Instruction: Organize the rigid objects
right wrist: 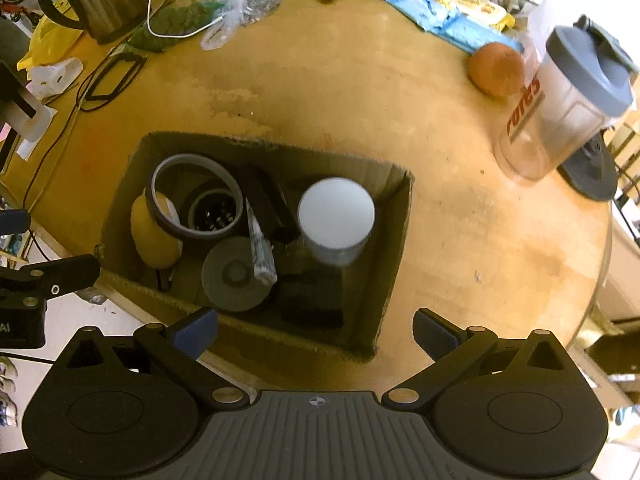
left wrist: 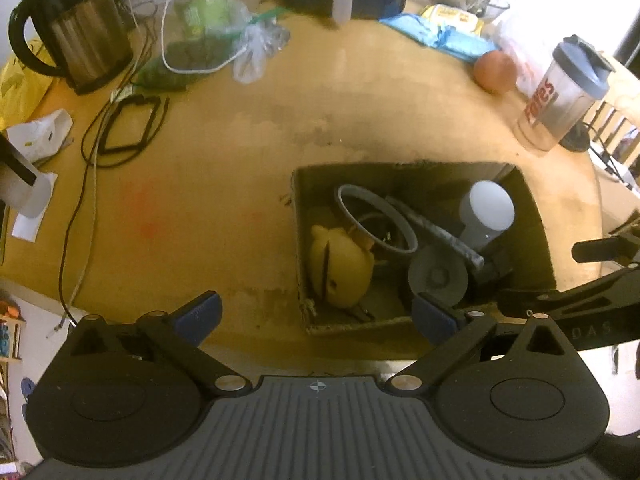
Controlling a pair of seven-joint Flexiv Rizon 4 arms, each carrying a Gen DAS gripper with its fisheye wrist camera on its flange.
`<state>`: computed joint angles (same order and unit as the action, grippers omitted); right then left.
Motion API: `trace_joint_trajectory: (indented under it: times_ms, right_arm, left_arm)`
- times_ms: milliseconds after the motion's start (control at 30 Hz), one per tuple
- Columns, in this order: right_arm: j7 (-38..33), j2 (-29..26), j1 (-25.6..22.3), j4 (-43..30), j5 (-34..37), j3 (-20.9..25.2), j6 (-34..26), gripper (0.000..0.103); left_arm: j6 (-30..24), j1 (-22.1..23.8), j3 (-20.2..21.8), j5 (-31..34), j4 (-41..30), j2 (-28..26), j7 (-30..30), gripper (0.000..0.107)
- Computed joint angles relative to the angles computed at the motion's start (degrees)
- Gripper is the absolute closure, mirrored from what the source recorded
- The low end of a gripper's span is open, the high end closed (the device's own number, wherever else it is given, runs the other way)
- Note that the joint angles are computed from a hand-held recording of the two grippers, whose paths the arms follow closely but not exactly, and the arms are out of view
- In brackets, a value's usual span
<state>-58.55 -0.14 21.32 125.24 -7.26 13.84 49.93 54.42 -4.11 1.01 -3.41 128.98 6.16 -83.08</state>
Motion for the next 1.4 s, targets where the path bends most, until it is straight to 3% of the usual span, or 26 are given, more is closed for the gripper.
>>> trace_joint_trajectory:
  times_ms: [167, 500, 1400]
  right_arm:
    - [1.49, 0.84, 0.18, 1.04, 0.84, 0.36, -0.17, 0.000]
    - [2.52, 1.66, 0.34, 1.63, 1.84, 0.44, -0.48, 0.000]
    - [2.88, 2.52, 0.40, 2.27, 1.36, 0.45, -0.26, 0.000]
  left_arm:
    - [-1.29, -0.54, 0.04, -2.54, 0.40, 0.03, 1.72, 0.004]
    - [-7.15, -0.27, -0.36, 0.00, -1.09, 0.12, -2.23, 0.004]
    - [-9.09, -0.22, -0.13, -0.36, -0.65, 1.03, -3.69, 0.004]
